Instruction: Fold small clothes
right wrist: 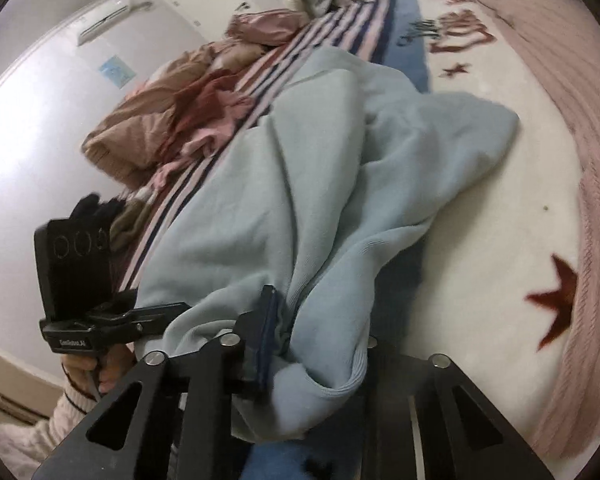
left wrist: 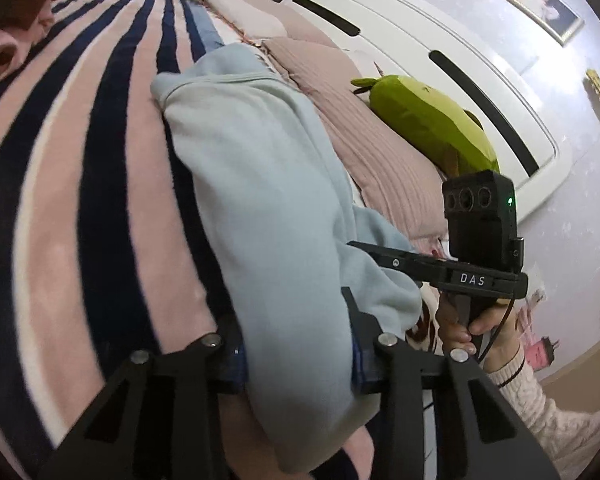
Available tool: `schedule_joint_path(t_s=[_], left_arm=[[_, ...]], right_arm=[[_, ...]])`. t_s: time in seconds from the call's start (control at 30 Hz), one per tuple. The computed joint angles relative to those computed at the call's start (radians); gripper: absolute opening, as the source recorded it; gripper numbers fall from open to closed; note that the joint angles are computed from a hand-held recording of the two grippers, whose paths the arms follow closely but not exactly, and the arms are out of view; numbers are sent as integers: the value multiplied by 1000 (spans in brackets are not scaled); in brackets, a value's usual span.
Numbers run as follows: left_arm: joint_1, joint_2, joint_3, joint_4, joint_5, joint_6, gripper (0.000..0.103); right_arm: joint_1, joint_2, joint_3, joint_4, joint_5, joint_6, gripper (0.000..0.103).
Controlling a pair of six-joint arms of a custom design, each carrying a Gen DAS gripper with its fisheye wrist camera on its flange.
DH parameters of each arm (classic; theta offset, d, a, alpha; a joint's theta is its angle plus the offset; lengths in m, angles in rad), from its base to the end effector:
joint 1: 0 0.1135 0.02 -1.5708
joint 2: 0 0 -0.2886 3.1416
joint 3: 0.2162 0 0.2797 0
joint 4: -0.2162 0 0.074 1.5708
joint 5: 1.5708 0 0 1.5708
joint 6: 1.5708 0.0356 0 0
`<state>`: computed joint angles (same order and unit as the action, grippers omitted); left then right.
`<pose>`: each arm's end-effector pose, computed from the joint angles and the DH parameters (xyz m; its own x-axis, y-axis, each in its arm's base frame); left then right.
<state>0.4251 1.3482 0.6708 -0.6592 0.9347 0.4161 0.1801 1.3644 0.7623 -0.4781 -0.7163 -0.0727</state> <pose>0.2203 0.0683 0.1780 -0.8408 -0.1171 -0.5285 0.2896 0.7276 -0.6219 0.2590 0.0709 0.2017 -0.8336 -0.2074 -0.5120 -0.5013 0.6733 0.5434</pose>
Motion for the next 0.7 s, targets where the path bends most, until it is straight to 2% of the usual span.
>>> schedule_joint_path(t_s=[0.1, 0.23, 0.3, 0.37, 0.4, 0.43, 0.47, 0.57, 0.63, 0.7], left_arm=[[60, -84, -11, -144, 3, 111, 33], [207, -155, -27, -400, -15, 373, 34], [265, -146, -35, -472, -30, 466, 35], [309, -124, -43, -498, -58, 527, 42], [321, -117, -46, -497, -63, 534, 47], [333, -105, -43, -500, -67, 540, 59], [345, -96, -38, -502, -70, 543, 69], [347, -95, -22, -477, -71, 510, 73], [339, -81, -5, -466, -56, 489, 73], [330, -56, 18, -463, -30, 473, 76]], right_arm=[[37, -60, -25, -34, -21, 6, 16], [84, -132, -87, -63, -57, 15, 18], [103, -148, -115, -47, -63, 37, 19], [109, -164, -129, -32, -31, 53, 28], [108, -168, -127, -34, -9, 51, 41], [97, -172, -118, -43, 16, 42, 53], [83, -185, -117, -54, 30, 30, 57], [23, -236, -85, -80, 123, -36, 66], [-16, -218, -37, -64, 151, -77, 85], [-35, -153, 21, -56, 140, -108, 92]])
